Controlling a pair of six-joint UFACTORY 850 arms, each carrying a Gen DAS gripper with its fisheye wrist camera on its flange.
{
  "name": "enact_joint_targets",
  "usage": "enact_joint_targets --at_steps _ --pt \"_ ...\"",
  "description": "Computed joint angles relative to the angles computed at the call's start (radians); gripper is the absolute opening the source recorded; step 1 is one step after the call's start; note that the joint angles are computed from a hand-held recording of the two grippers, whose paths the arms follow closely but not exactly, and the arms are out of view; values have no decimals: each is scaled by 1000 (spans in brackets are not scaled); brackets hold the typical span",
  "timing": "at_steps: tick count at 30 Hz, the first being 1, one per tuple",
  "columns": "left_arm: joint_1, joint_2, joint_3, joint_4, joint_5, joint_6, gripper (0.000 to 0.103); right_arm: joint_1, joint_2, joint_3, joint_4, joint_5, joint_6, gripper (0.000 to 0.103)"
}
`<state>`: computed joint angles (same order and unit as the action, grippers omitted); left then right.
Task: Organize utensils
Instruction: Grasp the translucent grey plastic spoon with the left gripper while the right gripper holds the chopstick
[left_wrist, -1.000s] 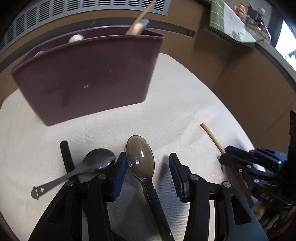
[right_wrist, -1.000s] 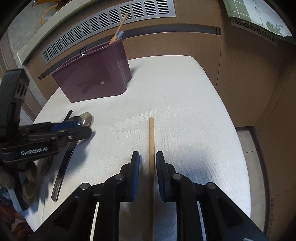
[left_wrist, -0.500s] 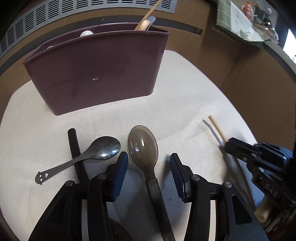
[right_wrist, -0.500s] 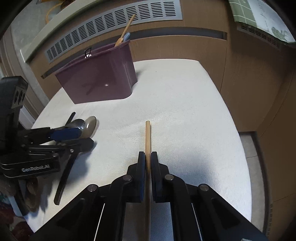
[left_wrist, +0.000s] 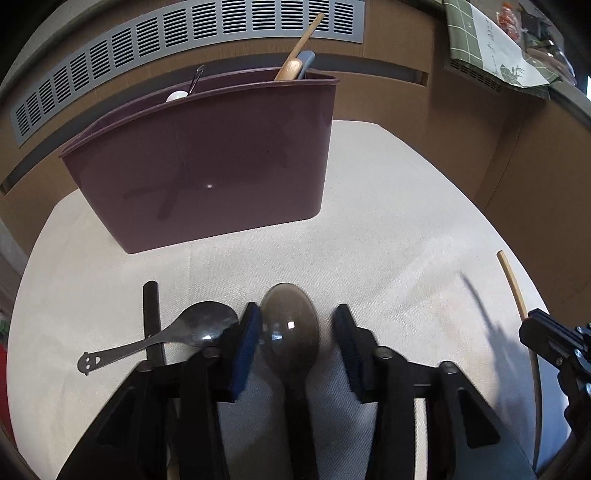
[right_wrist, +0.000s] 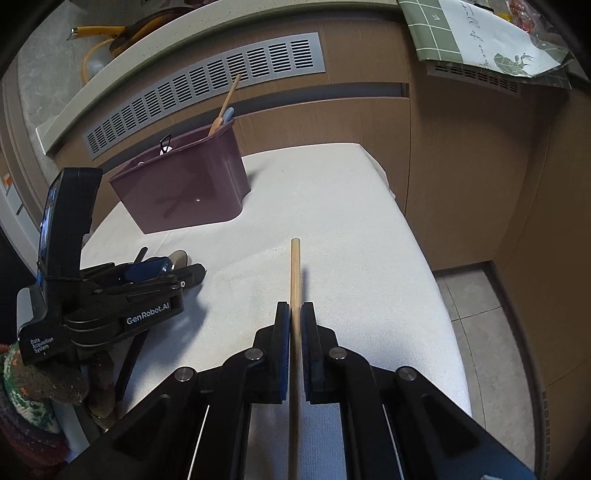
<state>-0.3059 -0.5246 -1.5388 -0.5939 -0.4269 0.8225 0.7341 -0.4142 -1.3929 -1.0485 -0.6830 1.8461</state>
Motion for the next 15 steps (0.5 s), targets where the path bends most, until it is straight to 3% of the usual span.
enact_joint_targets --at_steps 2,5,10,15 --pt "13 9 10 -39 -8 46 32 1 0 0 3 -1 1 6" --pt "55 16 12 -181 -83 187 32 3 3 -4 12 -3 -12 6" --pt "170 28 -5 -393 -340 305 32 8 -2 -30 43 4 -61 6" --pt "233 107 68 -504 -344 442 32 13 -9 -54 40 38 -59 6"
